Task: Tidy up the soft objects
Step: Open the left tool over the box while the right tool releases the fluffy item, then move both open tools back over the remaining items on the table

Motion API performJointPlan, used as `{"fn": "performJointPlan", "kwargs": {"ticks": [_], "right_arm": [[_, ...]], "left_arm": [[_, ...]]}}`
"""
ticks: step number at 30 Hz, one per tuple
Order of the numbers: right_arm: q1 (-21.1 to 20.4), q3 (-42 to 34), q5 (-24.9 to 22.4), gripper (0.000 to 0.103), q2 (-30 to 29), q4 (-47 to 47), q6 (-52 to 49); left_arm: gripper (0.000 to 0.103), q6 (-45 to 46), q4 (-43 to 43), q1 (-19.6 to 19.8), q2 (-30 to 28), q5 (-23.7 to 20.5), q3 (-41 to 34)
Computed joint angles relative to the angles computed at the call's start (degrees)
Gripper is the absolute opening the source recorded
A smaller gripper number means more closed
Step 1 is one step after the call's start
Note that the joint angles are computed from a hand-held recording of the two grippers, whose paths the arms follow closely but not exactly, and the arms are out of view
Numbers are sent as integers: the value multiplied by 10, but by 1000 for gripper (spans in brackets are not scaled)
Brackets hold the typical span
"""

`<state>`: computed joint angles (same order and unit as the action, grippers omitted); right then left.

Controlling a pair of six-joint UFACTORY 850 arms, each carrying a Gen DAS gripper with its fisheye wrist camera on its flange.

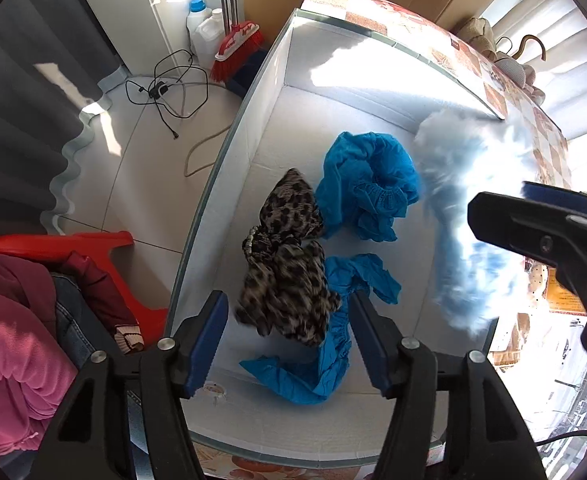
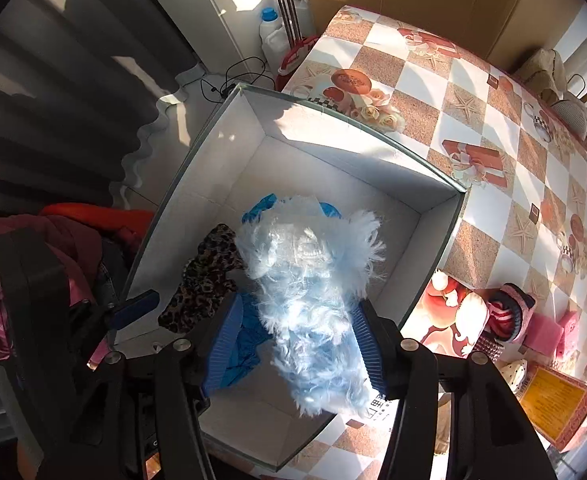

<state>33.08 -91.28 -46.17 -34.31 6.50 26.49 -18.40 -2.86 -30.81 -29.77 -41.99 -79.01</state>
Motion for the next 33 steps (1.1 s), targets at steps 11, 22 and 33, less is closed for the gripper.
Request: {"fn": "performJointPlan", "kwargs": {"ticks": [11,22,33], "right_arm": [[5,54,35,58,48,-27,15],[22,210,99,58,164,-69,58],[10,363,130,58,273,-84,131]], "left_arm": [[68,15,-14,-7,10,5,5],[68,-1,-10,-44,29,9,23],[72,57,-30,-119,36,12,15]]}}
